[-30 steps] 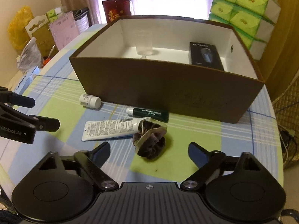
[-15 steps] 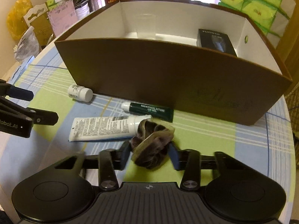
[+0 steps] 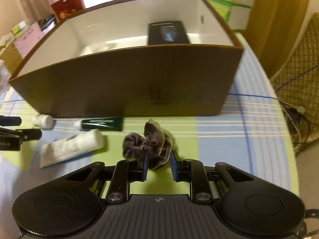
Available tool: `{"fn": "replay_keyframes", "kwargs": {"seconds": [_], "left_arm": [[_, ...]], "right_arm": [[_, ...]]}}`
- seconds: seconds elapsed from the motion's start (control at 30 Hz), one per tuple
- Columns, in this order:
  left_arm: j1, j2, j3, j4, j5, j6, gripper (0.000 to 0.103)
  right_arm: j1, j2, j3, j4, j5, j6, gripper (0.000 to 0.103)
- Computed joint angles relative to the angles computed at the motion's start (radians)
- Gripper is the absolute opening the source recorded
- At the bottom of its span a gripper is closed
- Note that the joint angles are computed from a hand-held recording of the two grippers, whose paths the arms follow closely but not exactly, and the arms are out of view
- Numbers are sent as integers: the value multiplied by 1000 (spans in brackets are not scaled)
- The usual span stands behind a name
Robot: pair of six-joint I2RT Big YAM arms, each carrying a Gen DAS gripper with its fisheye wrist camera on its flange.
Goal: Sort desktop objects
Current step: 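Grasp the brown scrunchie with the right tool while the left tool grasps the white pill bottle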
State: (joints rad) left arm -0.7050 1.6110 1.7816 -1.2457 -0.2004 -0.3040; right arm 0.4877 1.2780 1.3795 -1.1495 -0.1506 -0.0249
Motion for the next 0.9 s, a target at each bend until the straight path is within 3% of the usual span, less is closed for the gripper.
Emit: {"fn": "replay_keyframes", "kwargs": {"seconds": [0.1, 0.3, 0.4, 0.47, 0.53, 0.57, 0.9], "left_arm": [[5, 14, -11, 36, 2, -4, 75], [9, 24, -45, 95, 2, -18, 45], [10, 9, -71, 124, 6, -3, 43], [9, -7, -91, 138, 7, 15, 42], [7, -20, -106, 141, -7, 31, 42], [7, -25, -111, 136, -14, 35, 42], [15, -94, -181, 114, -34, -9, 42]], "right_arm": [[-9, -3, -5, 4, -10, 10, 20], [-5, -8, -10, 11, -14, 18, 20], [-9, -6, -7, 9, -28, 16, 22], [-5, -7, -7, 11, -24, 13, 29], [3, -15, -15, 26, -4, 16, 50], [7, -18, -19, 37, 1, 15, 54], [48, -4, -12, 67, -11, -31, 56]]}}
